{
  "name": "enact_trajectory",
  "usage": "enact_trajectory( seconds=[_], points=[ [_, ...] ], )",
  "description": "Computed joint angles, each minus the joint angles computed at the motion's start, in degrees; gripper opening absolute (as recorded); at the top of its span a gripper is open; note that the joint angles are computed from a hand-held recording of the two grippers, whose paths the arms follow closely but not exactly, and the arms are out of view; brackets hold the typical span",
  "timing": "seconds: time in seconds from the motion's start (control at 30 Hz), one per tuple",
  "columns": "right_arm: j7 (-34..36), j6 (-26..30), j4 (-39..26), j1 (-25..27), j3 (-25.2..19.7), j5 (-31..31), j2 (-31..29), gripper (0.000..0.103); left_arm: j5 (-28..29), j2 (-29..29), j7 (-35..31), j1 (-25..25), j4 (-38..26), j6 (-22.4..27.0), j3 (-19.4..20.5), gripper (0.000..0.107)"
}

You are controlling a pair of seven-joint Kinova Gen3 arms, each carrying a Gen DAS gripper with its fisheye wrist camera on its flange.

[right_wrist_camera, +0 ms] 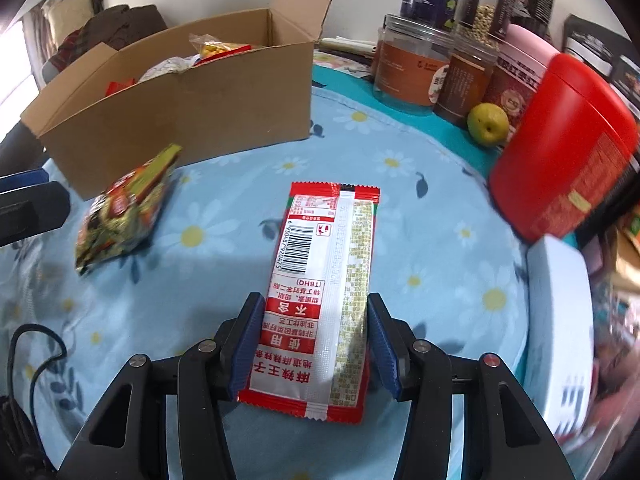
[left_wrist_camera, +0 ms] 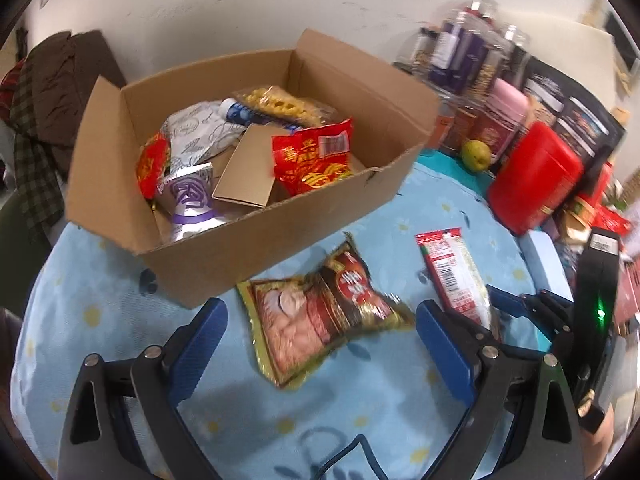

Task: Organize snacks
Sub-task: 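Grasp the brown cereal snack bag with the left tool while the right tool grasps the red-white wafer packet, then lift the cereal bag and wafer packet over the cardboard box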

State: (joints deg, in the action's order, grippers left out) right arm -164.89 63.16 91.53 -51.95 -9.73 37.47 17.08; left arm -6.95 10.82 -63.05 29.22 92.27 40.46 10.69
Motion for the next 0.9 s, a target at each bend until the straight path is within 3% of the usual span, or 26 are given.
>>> enact_trajectory(
  seconds=[0.2,0.43,0.47,0.6,0.7,0.9],
  points=[
    [3.82,-0.12,-1.14,0.85,0.51,0.74,0.96,0.051,1.49,4.49,3.24,0.12,-3.67,3.14,-0.79,0.097],
    [2.73,-2.02,0.07,0.86,0.73,0.7,0.3,0.051,7.83,7.12,-0.59,-2.67,-4.15,3.5,0.09,0.096],
    [2.78,-2.06,0.15,0.82,0.62,0.63,0.22,0.051,6.95,6.82,-0.52,-1.68,-3.65,2.57,-0.66,0.095],
    [2.5,-1.89,0.42,0.25,0.23,0.59,-0.05,0.051,8.13,6.52,-4.22,-2.42,-2.97,1.54,0.47,0.068],
    [1.41,-1.37,0.67,-0.34,-0.1,0.3,-0.42,0.051,10.03,6.2,-7.0,-3.16,-2.83,2.3,1.04,0.061],
    [-1.56,0.07,1.78,-2.09,-1.52,-0.53,-1.72,0.051,12.78,4.39,-12.2,-3.58,-1.43,4.77,1.95,0.061]
  ],
)
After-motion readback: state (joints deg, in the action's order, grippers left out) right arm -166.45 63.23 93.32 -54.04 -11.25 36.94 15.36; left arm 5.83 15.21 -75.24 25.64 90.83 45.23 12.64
